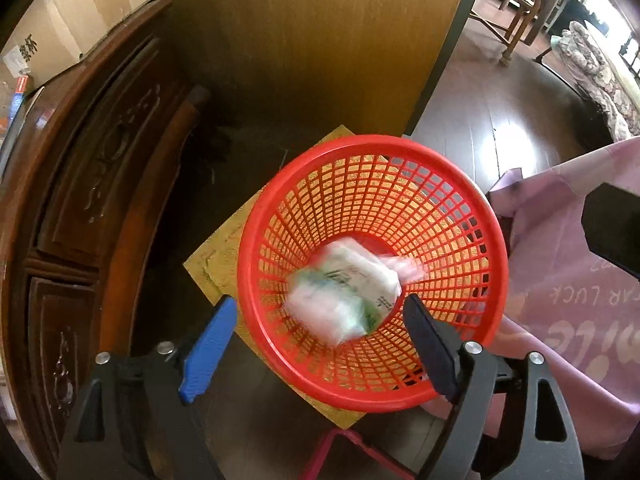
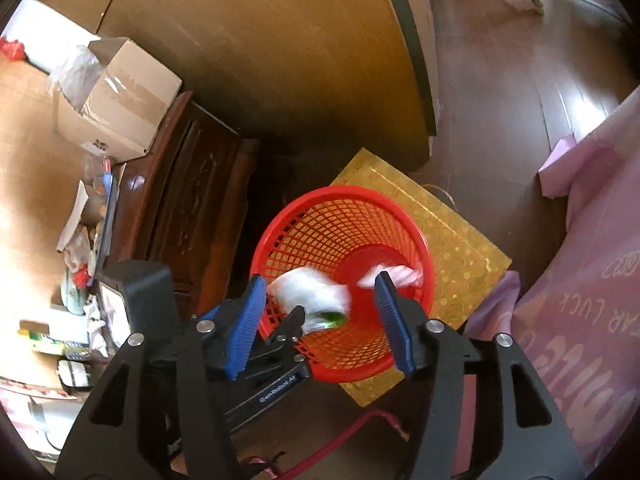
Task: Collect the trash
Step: 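Open both grippers to drop the carton and tissue into the basket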
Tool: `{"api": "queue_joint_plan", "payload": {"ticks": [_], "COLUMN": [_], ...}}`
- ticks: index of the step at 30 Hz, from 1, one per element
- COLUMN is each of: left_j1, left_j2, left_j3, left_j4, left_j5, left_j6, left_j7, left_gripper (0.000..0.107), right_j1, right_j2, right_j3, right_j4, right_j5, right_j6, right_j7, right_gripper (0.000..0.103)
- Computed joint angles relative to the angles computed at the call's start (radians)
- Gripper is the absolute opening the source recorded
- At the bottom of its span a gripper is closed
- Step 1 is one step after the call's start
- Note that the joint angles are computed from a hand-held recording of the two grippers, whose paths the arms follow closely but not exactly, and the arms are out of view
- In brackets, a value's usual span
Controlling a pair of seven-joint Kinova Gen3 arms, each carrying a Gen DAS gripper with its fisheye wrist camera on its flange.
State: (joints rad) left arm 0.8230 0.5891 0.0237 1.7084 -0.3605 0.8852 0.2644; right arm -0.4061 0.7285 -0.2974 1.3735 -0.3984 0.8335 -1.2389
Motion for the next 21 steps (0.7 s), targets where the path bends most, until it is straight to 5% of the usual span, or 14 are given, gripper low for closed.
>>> {"api": "queue_joint_plan", "payload": {"ticks": [21], "left_j1": [0.046], "left_j2": [-0.006], "left_j3": [0.036], "left_j4": [-0.158], "left_j5": [-0.028], "left_j6": [0.192], "left_j7": [-0.036], "left_gripper": [0.088], "right_j1": [0.079], "right_j2": [-0.189], "right_j3": [-0.008], "right_j4": [0.237], "right_j5": [-0.013], "right_j6": [-0.284], "right_j7": [-0.013], "right_gripper": [0.073]}}
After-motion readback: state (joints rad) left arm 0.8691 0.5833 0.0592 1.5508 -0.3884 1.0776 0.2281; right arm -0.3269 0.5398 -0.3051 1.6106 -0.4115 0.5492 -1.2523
